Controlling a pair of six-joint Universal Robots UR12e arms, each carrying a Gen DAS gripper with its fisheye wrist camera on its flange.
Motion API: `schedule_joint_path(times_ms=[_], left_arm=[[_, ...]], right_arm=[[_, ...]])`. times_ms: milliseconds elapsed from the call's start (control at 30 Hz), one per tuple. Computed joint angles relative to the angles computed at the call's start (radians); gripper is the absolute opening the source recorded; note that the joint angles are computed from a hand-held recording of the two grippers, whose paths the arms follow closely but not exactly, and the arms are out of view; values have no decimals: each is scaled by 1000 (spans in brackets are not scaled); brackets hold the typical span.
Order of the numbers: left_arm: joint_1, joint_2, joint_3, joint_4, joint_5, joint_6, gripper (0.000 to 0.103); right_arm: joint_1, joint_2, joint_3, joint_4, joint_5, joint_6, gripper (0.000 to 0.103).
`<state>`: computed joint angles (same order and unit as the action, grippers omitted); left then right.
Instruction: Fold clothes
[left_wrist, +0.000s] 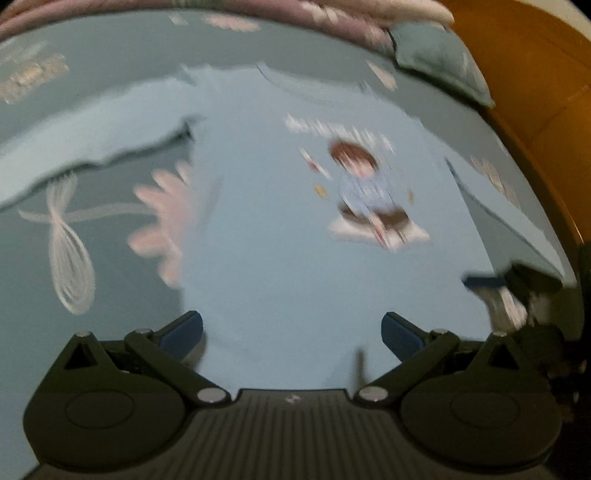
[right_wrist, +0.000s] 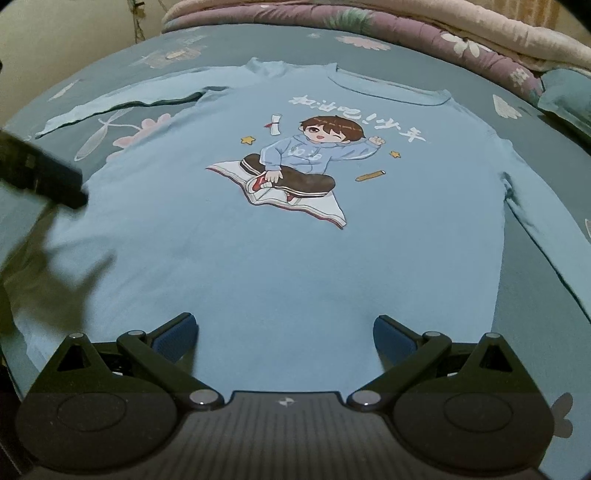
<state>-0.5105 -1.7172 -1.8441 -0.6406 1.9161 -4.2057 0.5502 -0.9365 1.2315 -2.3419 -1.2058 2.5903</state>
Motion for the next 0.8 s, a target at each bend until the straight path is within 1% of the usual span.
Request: schedule_joint_path(times_ms=[133,233,300,400,500,633,733,800], left_arm=[[26,32,-33,1,58,34,102],[49,64,-78,36,101,63,102],[70,94,-118,59,126,65,102],[100,141,-181,101,173,39,102],[130,194,-249,117,223,-7,102],[167,256,-324,98,271,-78,102],[186,294,-372,79,308,-137,102],[197,318,-403,65,309,-197,102]], right_arm=[[13,3,-21,37,-53,44,103],[24,2,-24,38,-96,96,103],[33,3,-30,43,-129,136,103],[47,10,-60,91,-184,209,103],[59,9,-75,94,-219,291,103],[75,12,-96,90,-231,344,103],[93,25,-123,111,-260,333,103],[102,37,-146,145,-256,320,103]])
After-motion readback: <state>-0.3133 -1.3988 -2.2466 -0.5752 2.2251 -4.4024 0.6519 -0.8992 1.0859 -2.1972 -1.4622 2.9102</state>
